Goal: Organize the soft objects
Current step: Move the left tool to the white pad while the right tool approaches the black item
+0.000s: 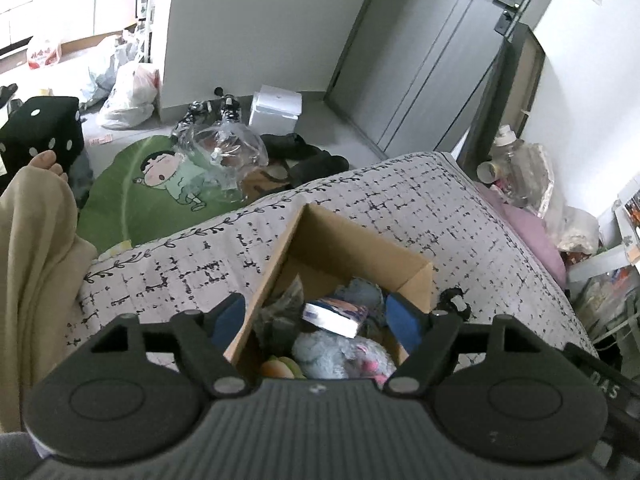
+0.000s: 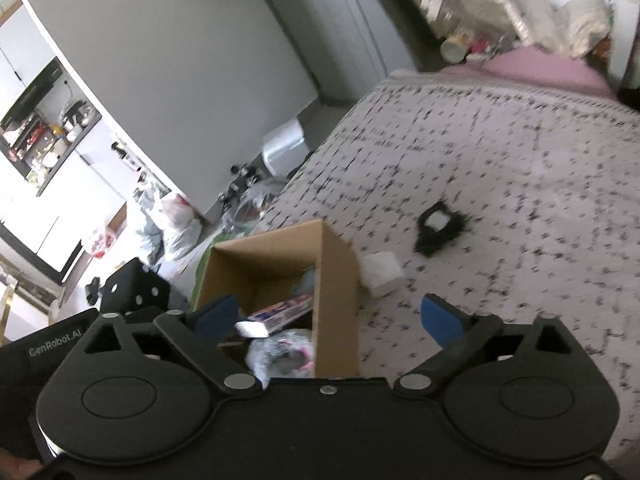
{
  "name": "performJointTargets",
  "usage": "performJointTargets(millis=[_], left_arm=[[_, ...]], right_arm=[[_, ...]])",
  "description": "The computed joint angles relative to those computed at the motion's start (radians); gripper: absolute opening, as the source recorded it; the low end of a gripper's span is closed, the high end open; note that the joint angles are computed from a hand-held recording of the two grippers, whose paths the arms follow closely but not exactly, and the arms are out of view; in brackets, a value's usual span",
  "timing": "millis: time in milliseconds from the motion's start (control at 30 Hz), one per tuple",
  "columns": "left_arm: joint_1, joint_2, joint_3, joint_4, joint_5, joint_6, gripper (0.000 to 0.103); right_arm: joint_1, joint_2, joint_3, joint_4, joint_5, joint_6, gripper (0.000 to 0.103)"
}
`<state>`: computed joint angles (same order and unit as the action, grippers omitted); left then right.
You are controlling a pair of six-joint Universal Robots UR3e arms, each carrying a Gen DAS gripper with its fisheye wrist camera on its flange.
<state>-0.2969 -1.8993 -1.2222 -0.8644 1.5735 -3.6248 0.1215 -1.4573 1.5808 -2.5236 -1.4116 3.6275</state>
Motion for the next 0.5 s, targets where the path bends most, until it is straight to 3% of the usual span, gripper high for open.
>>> performJointTargets(millis=[500], left_arm=[[-0.087, -0.037, 0.073, -0.03, 0.053, -0.024, 0.077]], right_arm=[[-0.086, -0.154, 0.158, -0.017, 0.038, -0.096, 0.103]])
